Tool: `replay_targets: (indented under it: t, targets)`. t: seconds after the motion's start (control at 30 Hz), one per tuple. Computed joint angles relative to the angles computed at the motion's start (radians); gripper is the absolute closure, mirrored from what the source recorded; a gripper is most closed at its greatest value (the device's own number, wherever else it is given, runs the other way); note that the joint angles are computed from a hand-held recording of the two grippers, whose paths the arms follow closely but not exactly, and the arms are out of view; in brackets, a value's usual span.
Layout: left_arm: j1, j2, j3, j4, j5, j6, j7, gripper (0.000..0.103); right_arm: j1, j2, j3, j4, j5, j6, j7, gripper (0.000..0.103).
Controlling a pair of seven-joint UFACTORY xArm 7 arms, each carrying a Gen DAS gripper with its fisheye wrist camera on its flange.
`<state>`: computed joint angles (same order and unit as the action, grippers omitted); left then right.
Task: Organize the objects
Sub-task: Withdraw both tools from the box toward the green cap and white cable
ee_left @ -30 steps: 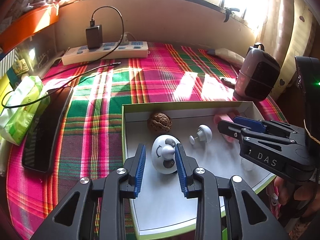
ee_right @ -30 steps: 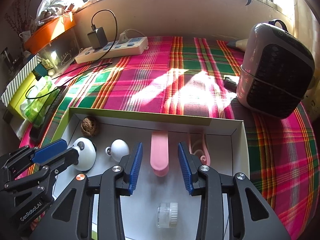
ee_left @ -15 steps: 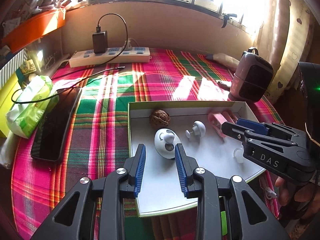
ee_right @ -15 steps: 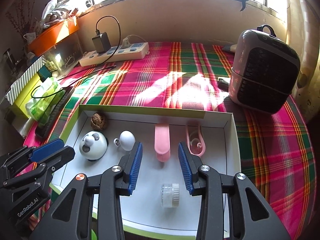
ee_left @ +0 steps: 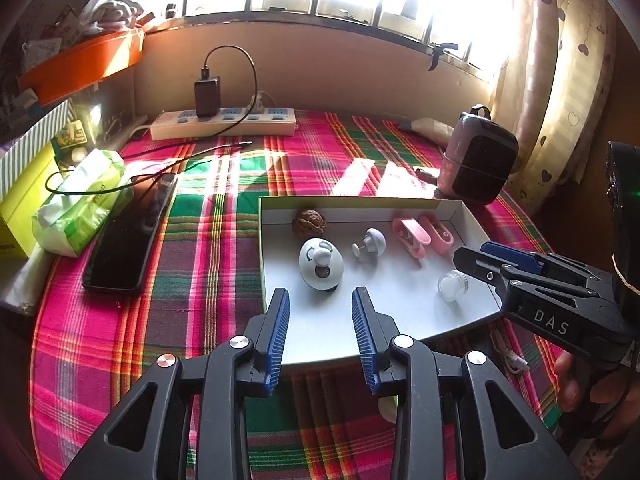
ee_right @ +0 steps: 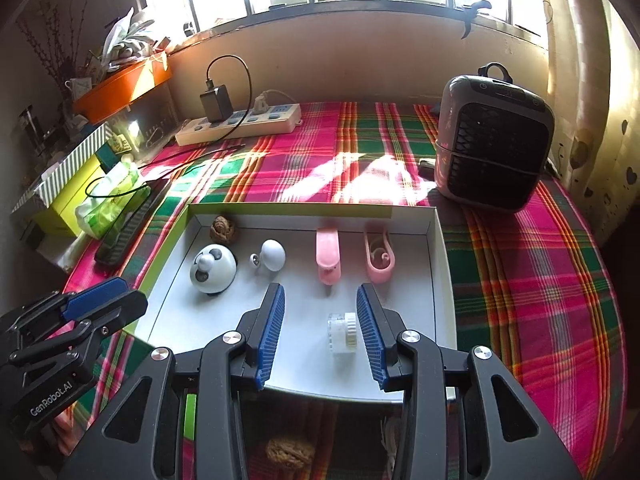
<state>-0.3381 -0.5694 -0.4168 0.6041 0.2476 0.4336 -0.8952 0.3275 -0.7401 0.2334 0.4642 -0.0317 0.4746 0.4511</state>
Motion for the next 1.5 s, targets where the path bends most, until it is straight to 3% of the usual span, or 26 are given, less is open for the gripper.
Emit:
replay_targets:
  t: [0.47,0.8,1.07,1.5]
  targets:
    - [-0.096,-0.148,-0.015,-0.121,-0.073,-0.021,-0.029,0.072,0.03,-0.328,0.051,-0.151,-0.007,0.126,0.108,0.063]
    - [-0.155,-0.192,-0.026,-0.178,-0.118,-0.064,-0.051,0.072,0.049,-0.55,0.071,-0.236,-0.034,0.312,0.158,0.063]
    - [-0.189,-0.222,-0.019,-0.206,-0.145,-0.05,-0.06,0.072,0.071,-0.62,0.057,-0.278,-0.026,0.363,0.16,0.06]
    - [-0.213,-0.177,-0.007,-0.206,-0.162,-0.057,-0.052,0.072,0.103,-0.555,0.018,-0.313,-0.006,0.291,0.099,0.059]
